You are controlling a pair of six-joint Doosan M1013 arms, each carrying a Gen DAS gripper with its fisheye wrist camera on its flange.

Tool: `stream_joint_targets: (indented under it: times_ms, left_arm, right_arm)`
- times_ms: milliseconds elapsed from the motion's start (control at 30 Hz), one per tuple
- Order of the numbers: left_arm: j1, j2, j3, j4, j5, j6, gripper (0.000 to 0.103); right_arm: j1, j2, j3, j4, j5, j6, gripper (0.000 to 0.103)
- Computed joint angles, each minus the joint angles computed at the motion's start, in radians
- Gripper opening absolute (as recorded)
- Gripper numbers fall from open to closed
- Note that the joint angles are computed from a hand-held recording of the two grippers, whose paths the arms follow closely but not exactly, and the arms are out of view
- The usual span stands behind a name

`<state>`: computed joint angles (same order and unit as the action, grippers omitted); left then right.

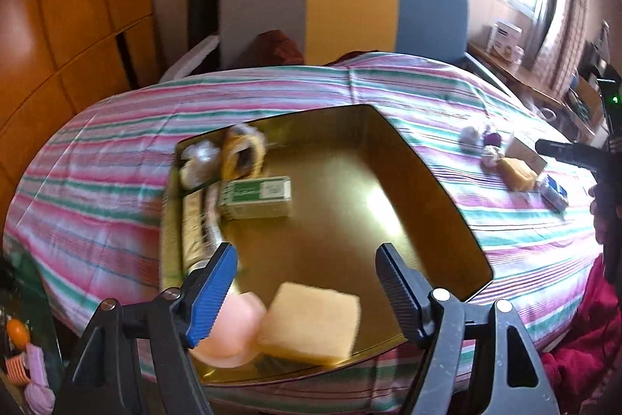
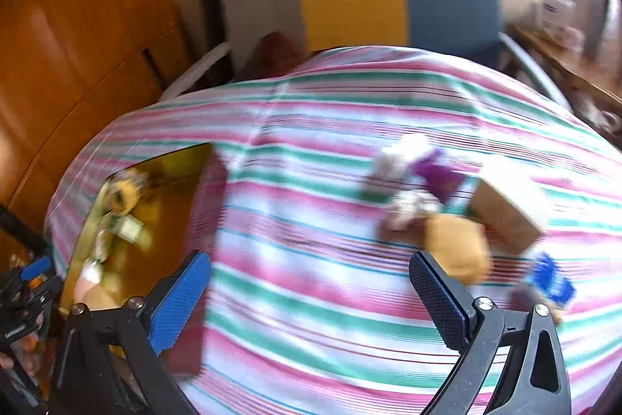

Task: Organize objects
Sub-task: 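Grasp the yellow sponge on the cloth with the left gripper while the right moves to the tissue pack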

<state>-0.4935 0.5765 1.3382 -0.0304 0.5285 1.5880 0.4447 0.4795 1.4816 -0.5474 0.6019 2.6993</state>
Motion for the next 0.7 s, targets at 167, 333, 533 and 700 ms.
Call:
stream_joint_targets:
  times_ms: [167,333,533,700]
  left_arm:
    - [-0.015,0.017,-0.042,-0.135,0.029,0.139,0.074]
    - [-0.034,0.062,-0.128,-0.233,0.127,0.198,0.065]
    - [-0.07,0.129,-0.246,-0.332,0.27,0.291,0.065]
    - [-0.103,0.19,-0.343,-0.363,0.369,0.305,0.065]
  right_arm:
    - [-0.031,-0.052,0.085,-0.158,0.064,0.225,0.103]
    - [-0.065,-0.097,0.189,-0.316,0.162,0.551,0.103]
    - [-0.127,-0.158,0.291,-0.271,0.125,0.848,0.103]
    - [-0.152,-0.19,0.343,-0.258,0.016,0.951,0.103]
